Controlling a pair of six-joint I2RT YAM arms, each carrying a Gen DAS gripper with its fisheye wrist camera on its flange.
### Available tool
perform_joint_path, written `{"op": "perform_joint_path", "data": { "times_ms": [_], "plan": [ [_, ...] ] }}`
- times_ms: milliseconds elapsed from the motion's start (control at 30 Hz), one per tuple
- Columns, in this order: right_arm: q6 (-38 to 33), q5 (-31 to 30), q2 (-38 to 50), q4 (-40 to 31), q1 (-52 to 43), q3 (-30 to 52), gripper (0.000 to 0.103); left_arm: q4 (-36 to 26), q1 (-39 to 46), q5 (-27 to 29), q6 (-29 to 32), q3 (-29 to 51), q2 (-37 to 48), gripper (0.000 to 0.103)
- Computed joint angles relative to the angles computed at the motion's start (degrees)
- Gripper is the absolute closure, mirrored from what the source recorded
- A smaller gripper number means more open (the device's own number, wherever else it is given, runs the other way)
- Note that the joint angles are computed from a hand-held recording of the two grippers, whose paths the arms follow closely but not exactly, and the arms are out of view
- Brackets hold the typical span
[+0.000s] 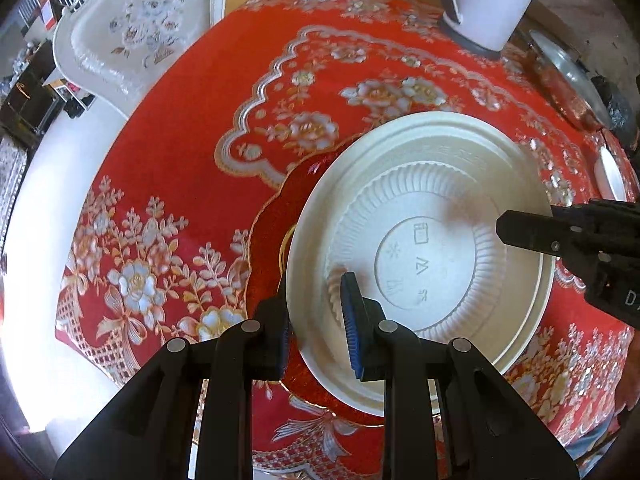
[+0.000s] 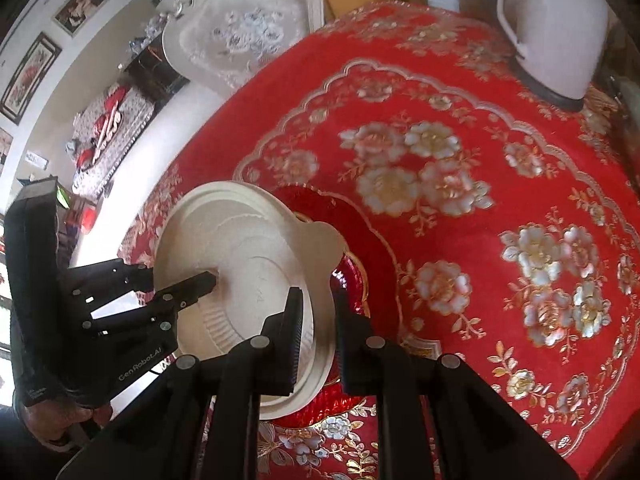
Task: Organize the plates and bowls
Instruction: 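Lower the beige bowl onto the red plates and open the right gripper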
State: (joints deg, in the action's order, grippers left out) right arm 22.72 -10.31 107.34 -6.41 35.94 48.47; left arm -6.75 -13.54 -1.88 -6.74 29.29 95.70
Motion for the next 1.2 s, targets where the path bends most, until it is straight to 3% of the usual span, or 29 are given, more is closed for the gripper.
{"op": "perform_joint_path", "data": {
  "times_ms": [633,867,1000,1033,1100,1133,1167,1200],
  "plan": [
    [3.36,5.68,7.68,-0.41,3.24,3.12,0.086,5.76,-0.79,-1.0,0.93,1.0,10.31,0.081],
    [4.41,7.97,7.94,0.7,3.63,2.71,0.086,5.97,0.27,1.21,2.26,1.75,11.65,0.08],
    [4.74,11.48,6.59,0.05,4.61,2.48,0.08,5.32,0.95,1.78,3.56,1.44,10.64,0.079],
    [4.64,12.05,6.21,0.28,4.75,2.25,0.08,4.7,1.59,2.77,4.04,1.45,10.25,0.076],
    [4.61,13.67,4.83,0.26,5.2,1.61,0.08,3.59,2.57,4.44,4.68,1.13,8.75,0.054],
    [4.68,13.87,4.17,0.5,5.26,1.17,0.08,3.39,2.59,4.62,4.82,0.77,7.54,0.05],
    [4.71,13.71,3.56,0.9,5.27,0.66,0.08,3.18,1.99,3.48,4.65,0.41,6.32,0.038],
    [4.78,13.44,2.82,1.24,5.26,0.07,0.079,3.27,1.13,1.72,4.62,-0.29,4.51,0.034]
  ]
}}
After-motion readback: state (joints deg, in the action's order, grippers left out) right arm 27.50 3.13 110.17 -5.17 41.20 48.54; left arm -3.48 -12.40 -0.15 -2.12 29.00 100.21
